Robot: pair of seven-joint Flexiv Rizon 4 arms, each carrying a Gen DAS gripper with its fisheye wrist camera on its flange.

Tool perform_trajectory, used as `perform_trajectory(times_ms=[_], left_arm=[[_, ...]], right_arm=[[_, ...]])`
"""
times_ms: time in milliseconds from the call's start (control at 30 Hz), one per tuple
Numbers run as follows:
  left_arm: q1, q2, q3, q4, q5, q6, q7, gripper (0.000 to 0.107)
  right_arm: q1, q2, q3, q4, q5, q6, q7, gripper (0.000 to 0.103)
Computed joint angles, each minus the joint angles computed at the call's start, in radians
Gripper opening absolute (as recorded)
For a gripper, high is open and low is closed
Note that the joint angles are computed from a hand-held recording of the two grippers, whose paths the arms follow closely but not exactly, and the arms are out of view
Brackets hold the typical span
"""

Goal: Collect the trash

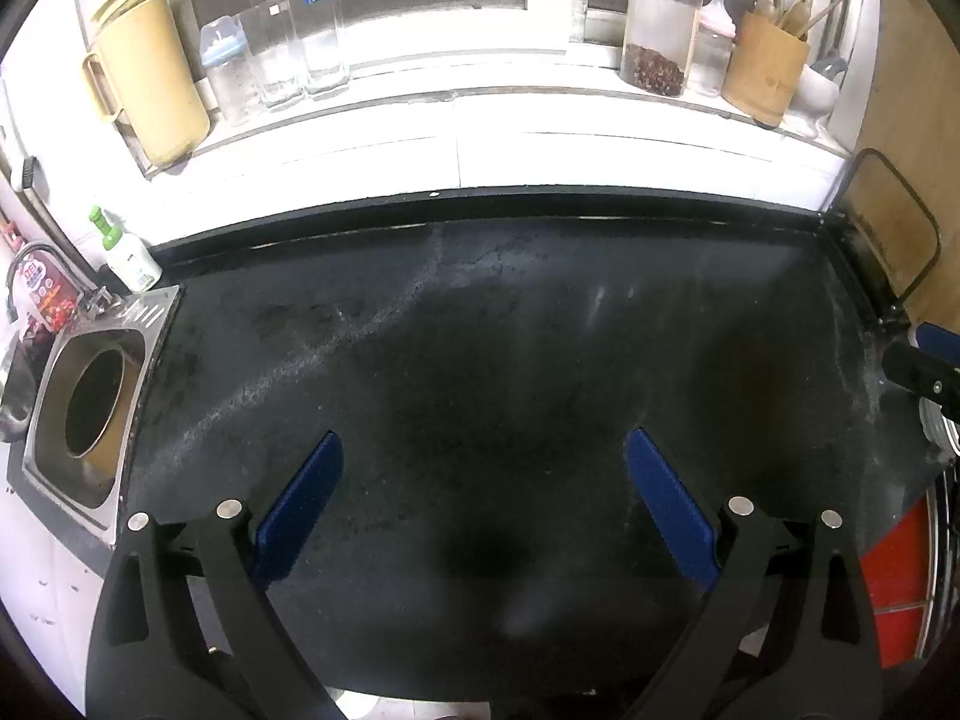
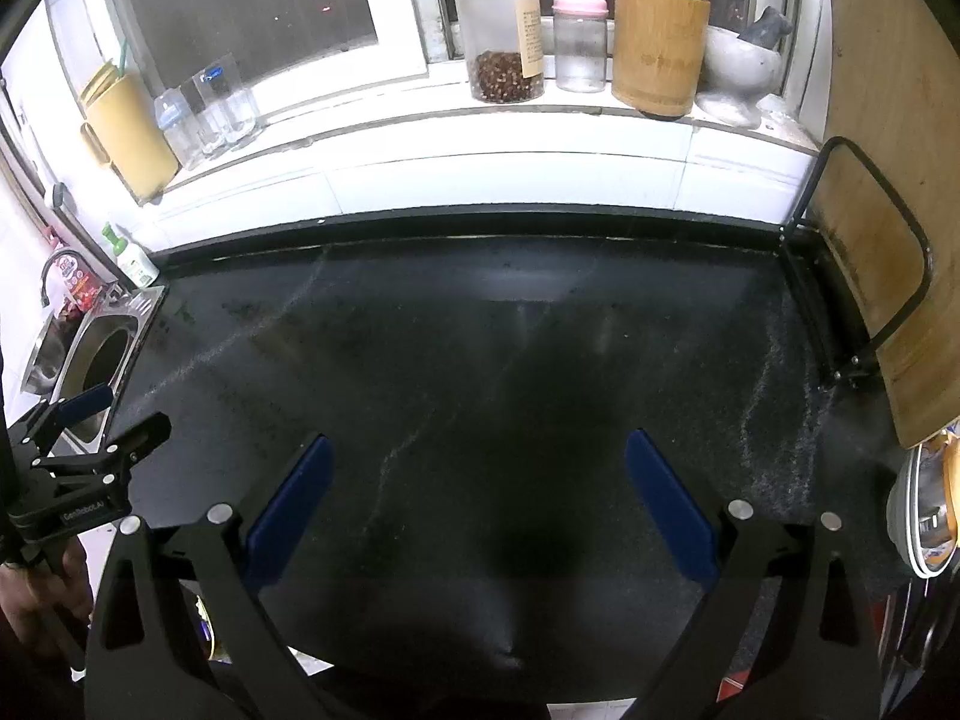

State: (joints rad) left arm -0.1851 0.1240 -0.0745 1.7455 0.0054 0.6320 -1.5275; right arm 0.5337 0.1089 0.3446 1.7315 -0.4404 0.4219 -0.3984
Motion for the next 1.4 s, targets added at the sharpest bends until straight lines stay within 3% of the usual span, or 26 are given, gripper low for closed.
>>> perform_trajectory(times_ms=[1133,1400], left_arm=[[0.006,0.012,0.006,0.025,-0.016,0.033,0.012,0.093],[0.003,-0.011,0.007,0.012,-0.056,0.006,0.022,0.093]], right_arm=[[-0.005,0.005,-0.001,0.008,0.008,0.000,0.000,0.094],[-0.013,0.010,-0.006,0.020,0.025,0.007,-0.004,0.094]])
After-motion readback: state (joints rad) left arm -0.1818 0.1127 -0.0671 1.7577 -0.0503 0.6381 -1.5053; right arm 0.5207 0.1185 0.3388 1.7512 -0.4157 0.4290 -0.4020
